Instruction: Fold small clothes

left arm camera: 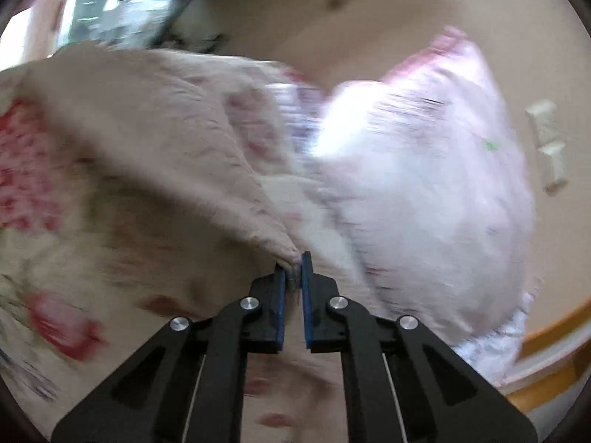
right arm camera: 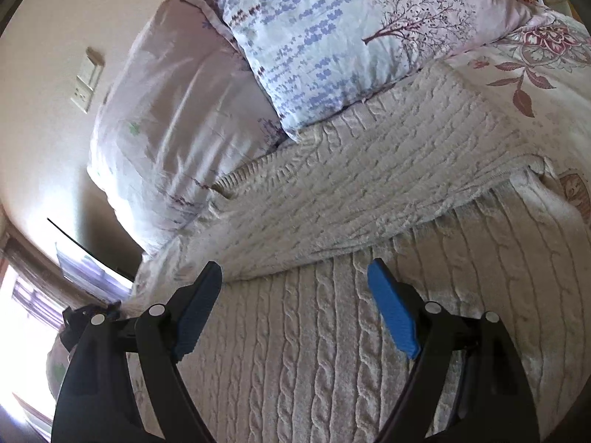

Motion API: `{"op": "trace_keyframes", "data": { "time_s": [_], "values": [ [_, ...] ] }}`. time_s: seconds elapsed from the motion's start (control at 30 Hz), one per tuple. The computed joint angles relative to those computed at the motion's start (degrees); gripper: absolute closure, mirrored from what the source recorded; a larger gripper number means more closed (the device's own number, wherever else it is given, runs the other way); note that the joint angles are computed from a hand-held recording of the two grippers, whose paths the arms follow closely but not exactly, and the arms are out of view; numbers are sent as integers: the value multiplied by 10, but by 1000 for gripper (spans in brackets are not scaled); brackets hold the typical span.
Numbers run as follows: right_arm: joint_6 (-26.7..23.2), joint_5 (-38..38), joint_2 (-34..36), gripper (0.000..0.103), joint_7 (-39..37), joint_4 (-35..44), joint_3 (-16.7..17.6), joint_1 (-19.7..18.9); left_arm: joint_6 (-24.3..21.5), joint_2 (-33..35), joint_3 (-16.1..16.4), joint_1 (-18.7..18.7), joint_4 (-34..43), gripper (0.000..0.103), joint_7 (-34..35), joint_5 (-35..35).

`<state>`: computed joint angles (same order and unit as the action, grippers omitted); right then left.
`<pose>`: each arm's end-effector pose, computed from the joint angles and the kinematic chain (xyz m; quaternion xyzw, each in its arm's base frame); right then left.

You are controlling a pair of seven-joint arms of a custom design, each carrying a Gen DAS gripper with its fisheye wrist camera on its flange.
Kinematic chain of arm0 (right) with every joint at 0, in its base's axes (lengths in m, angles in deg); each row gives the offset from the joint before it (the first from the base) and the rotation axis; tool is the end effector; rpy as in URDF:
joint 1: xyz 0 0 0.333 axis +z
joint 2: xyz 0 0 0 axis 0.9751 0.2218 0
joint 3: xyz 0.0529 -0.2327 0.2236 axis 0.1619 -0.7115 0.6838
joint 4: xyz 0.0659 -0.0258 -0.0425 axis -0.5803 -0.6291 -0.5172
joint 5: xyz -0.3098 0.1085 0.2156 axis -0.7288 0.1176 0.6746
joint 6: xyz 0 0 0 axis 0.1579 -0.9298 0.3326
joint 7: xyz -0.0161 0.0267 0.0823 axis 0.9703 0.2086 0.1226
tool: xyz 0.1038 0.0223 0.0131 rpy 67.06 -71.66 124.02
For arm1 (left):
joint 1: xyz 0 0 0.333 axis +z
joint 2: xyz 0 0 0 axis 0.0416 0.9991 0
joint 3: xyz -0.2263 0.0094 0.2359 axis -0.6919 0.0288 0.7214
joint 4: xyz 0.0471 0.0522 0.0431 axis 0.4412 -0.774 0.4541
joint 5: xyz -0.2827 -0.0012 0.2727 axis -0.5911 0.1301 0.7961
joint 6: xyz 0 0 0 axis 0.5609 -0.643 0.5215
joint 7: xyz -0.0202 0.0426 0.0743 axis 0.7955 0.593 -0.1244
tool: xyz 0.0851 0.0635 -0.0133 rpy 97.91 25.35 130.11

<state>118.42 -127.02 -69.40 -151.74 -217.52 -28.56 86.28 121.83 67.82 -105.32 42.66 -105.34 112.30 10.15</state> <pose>0.3773 0.2579 0.5070 -0.3645 0.8050 -0.1032 0.4566 0.6015 -0.2131 0.4940 0.7506 -0.4351 0.4943 0.0548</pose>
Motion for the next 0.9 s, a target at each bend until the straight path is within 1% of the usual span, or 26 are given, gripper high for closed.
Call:
{"op": "trace_keyframes", "data": {
  "time_s": [0.03, 0.1, 0.17, 0.23, 0.27, 0.3, 0.37, 0.43, 0.5, 0.57, 0.6, 0.63, 0.7, 0.77, 0.83, 0.9],
  "values": [
    [11, -20, -4, 20, 24, -2, 12, -18, 10, 14, -10, -7, 12, 96, 12, 9],
    [26, -48, -9, 20, 59, -3, 27, -41, 23, 33, -19, -29, 34, 96, 26, 35],
    [43, -79, -14, 20, 95, -4, 42, -65, 34, 64, -25, -60, 62, 97, 39, 67],
    [49, -96, -17, 20, 114, -3, 47, -75, 49, 109, -38, -95, 89, 97, 61, 106],
    [53, -106, -18, 20, 125, -3, 51, -80, 52, 126, -39, -113, 100, 97, 67, 122],
    [55, -113, -19, 20, 132, -2, 52, -83, 45, 155, -45, -136, 117, 97, 83, 144],
    [57, -124, -18, 20, 142, -1, 52, -84, 12, 193, -52, -172, 139, 96, 108, 156],
    [56, -133, -18, 20, 151, 0, 51, -82, -41, 238, -64, -204, 160, 96, 146, 147],
    [55, -141, -16, 20, 158, 2, 49, -79, -81, 258, -64, -225, 167, 96, 169, 130],
    [55, -152, -15, 20, 167, 4, 46, -77, -111, 270, -63, -236, 172, 93, 182, 109],
    [54, -156, -14, 20, 172, 5, 45, -75, -114, 272, -62, -236, 168, 92, 185, 100],
    [53, -161, -13, 20, 176, 6, 43, -73, -109, 270, -62, -231, 160, 91, 184, 89],
    [51, -171, -11, 19, 183, 8, 38, -68, -95, 259, -55, -227, 150, 76, 180, 70],
    [46, -172, -8, 19, 182, 10, 29, -57, -71, 227, -42, -216, 129, 71, 167, 52],
    [42, -176, -7, 19, 183, 10, 22, -49, -56, 201, -30, -209, 116, 70, 160, 33],
    [41, -179, -6, 19, 184, 10, 16, -42, -55, 189, -22, -206, 116, 70, 156, 10]
  ]
}}
